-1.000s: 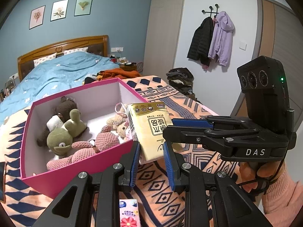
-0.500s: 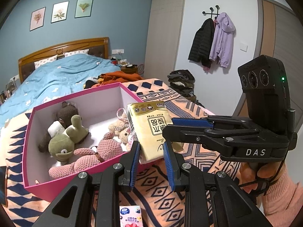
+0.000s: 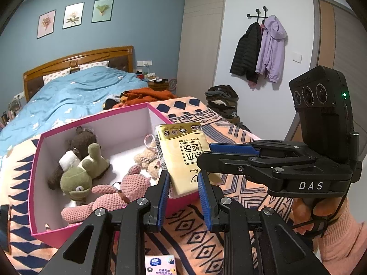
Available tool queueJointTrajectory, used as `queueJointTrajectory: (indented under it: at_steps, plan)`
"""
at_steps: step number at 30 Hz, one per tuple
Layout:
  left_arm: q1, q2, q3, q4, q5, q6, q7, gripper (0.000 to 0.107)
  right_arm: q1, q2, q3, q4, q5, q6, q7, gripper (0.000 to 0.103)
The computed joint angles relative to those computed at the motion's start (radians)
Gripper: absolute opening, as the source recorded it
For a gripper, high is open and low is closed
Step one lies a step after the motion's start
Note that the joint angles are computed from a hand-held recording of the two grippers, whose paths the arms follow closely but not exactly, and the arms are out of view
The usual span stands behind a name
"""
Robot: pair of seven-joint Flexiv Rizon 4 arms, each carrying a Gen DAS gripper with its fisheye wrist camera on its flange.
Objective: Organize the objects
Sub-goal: 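Lower the cream tin into the pink box with the right gripper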
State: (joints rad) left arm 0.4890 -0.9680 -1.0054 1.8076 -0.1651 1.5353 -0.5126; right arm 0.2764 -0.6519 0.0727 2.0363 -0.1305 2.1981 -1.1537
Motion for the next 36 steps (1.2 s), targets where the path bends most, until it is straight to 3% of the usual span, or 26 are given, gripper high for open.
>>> queueJointTrajectory:
  at_steps: [36]
  plan:
    - [-0.051, 0.018, 0.043, -0.051, -0.054, -0.018, 0.025, 0.025, -0.046, -0.017, 0.014, -0.046, -0.064, -0.031, 0.032, 0.033]
